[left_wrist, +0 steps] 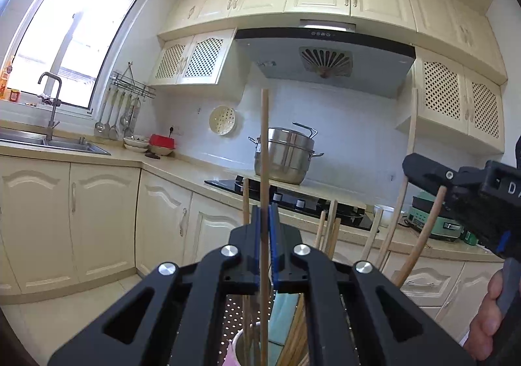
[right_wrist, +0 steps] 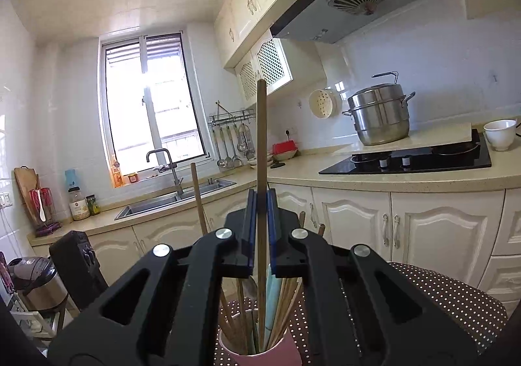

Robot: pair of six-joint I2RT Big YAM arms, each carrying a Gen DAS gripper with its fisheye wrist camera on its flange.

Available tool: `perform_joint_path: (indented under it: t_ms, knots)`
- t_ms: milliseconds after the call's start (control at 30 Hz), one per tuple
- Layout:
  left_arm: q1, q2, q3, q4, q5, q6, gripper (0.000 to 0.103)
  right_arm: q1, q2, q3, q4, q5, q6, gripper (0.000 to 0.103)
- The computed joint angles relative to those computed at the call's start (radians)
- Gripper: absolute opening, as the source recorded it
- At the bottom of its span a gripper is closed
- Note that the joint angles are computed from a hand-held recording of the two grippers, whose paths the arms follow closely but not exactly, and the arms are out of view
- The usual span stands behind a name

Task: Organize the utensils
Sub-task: 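Lift both chopsticks into the pink cup and open the left tool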

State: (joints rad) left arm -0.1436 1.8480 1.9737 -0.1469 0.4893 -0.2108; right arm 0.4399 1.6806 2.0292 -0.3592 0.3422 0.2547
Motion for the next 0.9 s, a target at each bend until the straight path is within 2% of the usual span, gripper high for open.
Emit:
perform_joint_path:
  t_ms: [333,533,633,900]
  knots:
    - [0.007,-0.041,-0.103,-0.011,0.046,0.091,0.005,0.0,0.002,-0.022,-0.042,-0.026,0.019,0.007]
    - [0.01,-0.052,-0.126,-0.074,0.048,0.161,0.005,0.008,0.0,-0.03,-0.07,-0.03,0.029,0.007]
    - [0.011,-0.049,-0.118,-0.134,0.037,0.191,0.005,0.012,0.0,-0.034,-0.087,-0.027,0.034,0.007]
    - [0.025,-0.074,-0.154,-0.138,0.042,0.197,0.005,0.019,0.004,-0.042,-0.122,-0.025,0.047,0.007]
